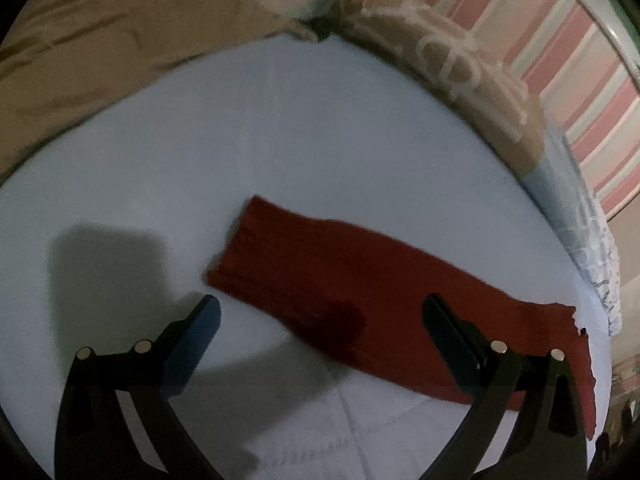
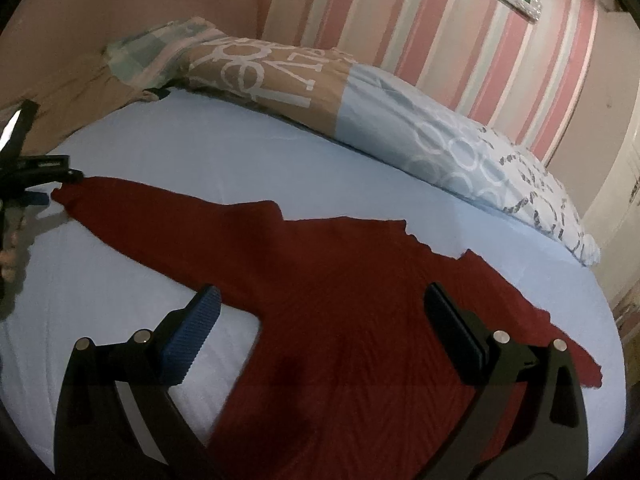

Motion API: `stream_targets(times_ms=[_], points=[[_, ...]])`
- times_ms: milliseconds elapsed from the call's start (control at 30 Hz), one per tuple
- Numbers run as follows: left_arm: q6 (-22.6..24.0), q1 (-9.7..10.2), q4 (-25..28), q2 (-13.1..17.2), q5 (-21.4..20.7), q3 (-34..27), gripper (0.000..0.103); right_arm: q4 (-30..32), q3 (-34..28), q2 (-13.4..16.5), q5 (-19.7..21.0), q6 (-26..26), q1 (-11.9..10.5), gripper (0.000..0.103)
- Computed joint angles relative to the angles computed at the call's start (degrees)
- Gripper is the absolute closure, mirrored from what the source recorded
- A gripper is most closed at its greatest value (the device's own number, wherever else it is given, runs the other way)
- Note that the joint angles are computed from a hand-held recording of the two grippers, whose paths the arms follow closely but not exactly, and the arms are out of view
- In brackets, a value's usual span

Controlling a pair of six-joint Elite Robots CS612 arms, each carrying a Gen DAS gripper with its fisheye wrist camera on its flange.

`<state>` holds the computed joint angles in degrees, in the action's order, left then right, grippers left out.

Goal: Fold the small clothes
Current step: 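Move the left tool toward the sweater sleeve nearest it and grasp the cuff, then lift the sleeve with the left tool and fold it across the sweater body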

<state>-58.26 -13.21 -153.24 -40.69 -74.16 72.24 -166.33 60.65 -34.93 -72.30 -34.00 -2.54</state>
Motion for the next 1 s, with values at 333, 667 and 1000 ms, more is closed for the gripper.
stream_targets(times_ms=[333, 667, 1000], points=[[1.6, 0.18, 5.9, 1.6, 1.9, -3.7, 0.084, -1.4, 0.5, -0.4, -0.7, -1.3, 0.0, 0.003], [7.4, -2.9, 7.8, 1.1, 11.1, -5.5, 0.089, -1.4, 0.4, -0.8, -0.3, -0.2, -1.2, 0.003], [19.2, -7.89, 10.4, 5.3, 14.6, -17.8, 0.089, 1.0, -4.1, 0.5, -0.5, 5.5, -4.6, 0.003]])
